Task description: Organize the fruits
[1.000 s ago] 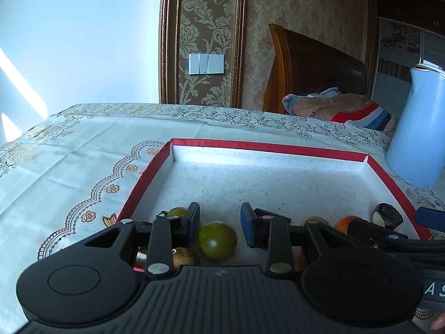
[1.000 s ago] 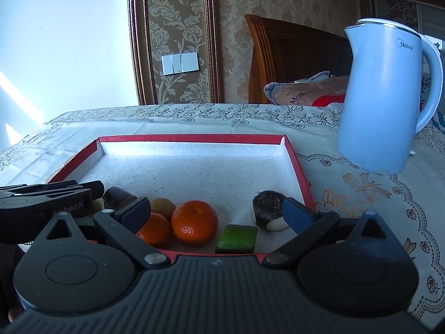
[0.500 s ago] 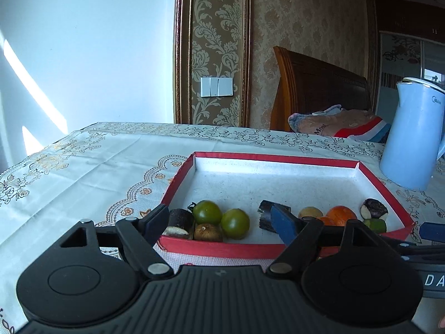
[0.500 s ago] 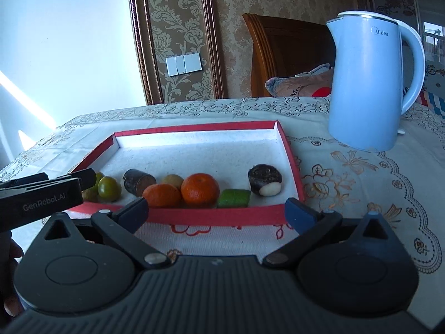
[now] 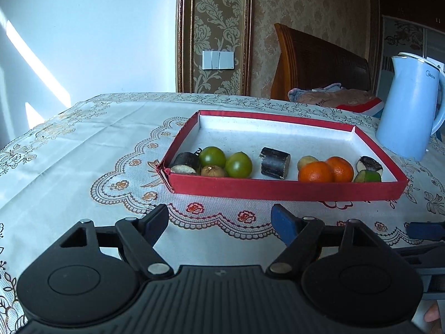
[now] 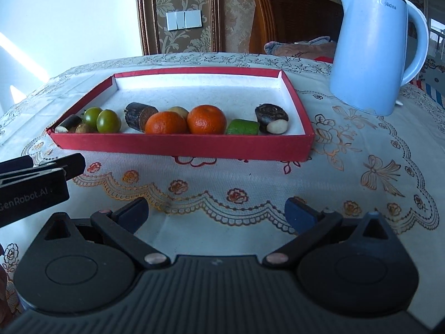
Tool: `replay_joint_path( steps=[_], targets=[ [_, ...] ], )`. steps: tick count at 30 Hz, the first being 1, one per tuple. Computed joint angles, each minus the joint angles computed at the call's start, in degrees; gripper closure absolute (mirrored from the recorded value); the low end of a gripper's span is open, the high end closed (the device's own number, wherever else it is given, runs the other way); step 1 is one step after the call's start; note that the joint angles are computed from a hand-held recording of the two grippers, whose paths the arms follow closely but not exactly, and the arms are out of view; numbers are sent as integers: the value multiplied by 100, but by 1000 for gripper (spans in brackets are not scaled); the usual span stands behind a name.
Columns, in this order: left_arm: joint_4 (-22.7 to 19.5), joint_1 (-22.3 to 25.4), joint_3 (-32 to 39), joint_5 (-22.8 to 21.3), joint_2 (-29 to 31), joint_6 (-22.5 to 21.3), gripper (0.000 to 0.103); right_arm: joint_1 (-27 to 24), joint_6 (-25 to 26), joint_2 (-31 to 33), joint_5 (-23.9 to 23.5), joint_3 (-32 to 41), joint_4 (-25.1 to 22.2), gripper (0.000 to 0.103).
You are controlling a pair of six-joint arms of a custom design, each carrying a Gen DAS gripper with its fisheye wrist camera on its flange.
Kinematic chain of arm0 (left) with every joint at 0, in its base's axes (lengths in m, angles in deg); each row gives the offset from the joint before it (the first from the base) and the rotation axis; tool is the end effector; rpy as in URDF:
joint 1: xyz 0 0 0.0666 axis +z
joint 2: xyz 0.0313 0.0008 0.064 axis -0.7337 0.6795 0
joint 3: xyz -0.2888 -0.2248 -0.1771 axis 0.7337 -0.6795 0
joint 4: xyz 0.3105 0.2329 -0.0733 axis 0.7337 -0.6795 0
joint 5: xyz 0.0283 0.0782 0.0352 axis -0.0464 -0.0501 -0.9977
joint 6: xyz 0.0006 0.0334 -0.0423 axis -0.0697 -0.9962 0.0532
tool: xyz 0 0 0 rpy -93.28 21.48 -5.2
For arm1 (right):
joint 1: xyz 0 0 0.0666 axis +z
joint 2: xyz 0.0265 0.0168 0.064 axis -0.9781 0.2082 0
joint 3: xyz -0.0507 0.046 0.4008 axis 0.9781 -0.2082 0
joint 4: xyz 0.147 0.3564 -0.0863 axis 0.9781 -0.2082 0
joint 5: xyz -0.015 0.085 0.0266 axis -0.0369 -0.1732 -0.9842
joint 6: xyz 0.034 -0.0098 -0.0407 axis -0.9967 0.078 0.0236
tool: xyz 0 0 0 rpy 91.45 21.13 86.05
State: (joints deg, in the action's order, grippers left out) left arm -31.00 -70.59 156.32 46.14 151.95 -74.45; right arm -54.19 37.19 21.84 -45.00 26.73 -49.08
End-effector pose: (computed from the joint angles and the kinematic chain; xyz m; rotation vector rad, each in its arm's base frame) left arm 0.6751 -0.2975 0.3571 0.5683 2.0400 -0.3435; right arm 0.6015 0.2411 0.3529 0.5990 2.2063 -0.2502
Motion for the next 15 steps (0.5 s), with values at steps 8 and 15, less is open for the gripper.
replay_joint_path(
  steps=[8, 15],
  targets=[
    [-495, -7, 321, -88, 173, 15, 21, 6, -43, 137, 26, 215, -317, 0],
    [-478, -2, 306, -103, 162, 40, 21, 11, -23, 176, 40, 273, -318, 0]
  ],
)
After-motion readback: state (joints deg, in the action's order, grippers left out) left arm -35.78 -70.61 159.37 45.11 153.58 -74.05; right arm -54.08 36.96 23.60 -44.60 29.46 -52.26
